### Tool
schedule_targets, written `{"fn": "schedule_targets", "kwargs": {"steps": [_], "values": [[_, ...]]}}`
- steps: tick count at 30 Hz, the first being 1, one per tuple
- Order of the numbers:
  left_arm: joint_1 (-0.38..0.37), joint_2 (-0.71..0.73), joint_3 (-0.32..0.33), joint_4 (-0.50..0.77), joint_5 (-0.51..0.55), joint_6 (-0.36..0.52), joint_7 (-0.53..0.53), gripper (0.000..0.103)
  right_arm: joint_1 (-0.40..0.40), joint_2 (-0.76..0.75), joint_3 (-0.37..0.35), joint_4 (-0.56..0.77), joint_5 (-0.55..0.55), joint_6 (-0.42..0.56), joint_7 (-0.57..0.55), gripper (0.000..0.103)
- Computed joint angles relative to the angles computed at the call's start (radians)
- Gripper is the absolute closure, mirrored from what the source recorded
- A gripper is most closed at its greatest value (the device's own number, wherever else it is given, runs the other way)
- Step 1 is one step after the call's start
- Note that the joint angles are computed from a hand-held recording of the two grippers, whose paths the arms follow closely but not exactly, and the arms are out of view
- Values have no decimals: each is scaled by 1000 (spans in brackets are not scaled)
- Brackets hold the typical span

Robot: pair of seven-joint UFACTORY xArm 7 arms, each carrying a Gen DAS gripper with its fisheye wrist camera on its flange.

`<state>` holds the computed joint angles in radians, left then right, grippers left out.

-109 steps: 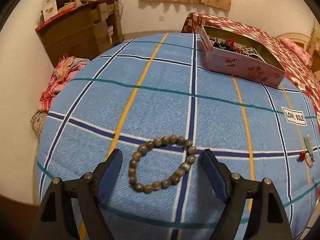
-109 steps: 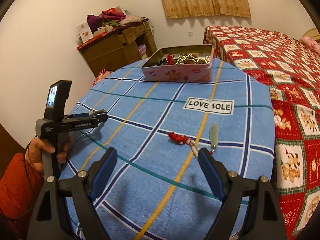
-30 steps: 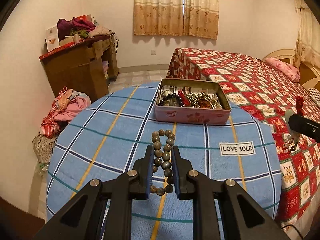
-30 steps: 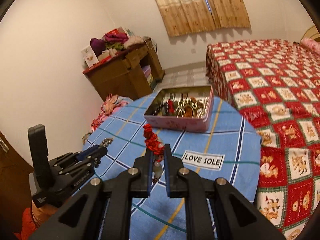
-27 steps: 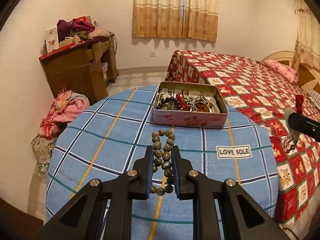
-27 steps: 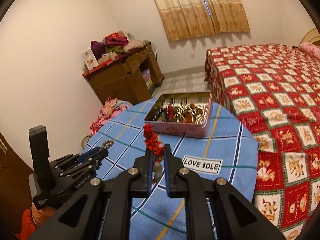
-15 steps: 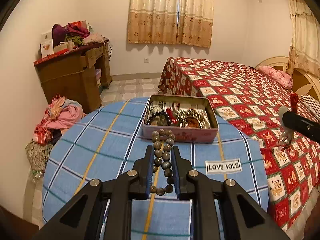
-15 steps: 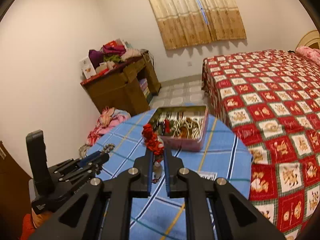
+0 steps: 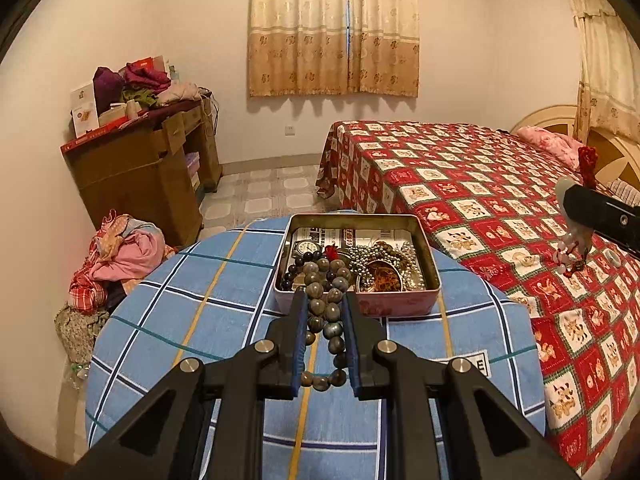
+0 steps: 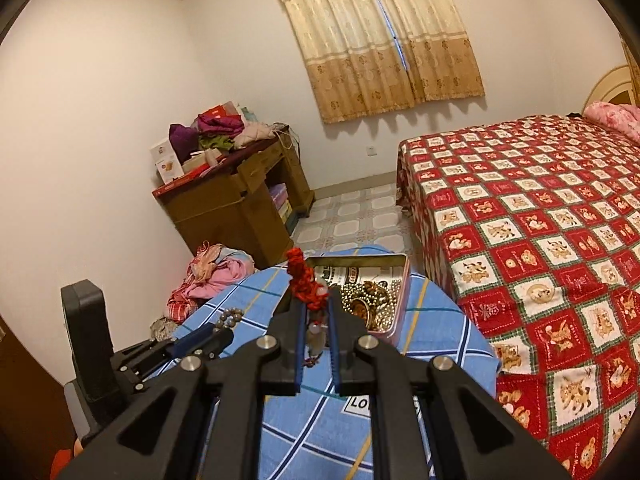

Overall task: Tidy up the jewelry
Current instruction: 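Carry the grey bracelet and red strand into the tin and release both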

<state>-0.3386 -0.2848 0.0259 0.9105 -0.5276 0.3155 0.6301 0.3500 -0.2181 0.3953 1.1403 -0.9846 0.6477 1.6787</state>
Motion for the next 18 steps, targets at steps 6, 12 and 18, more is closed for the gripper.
{"fn": "schedule_targets", "kwargs": {"steps": [6, 12, 18], "values": [[14, 72, -19, 53, 6, -5, -15, 86, -3, 29, -17, 15, -4, -3, -4, 90], [38, 149, -53, 106, 11, -7, -36, 86, 5, 60, -43, 29, -10, 3, -8, 90], [67, 220, -85, 161, 13, 7, -44, 86, 14, 101, -79, 42, 0, -12, -13, 90]]}}
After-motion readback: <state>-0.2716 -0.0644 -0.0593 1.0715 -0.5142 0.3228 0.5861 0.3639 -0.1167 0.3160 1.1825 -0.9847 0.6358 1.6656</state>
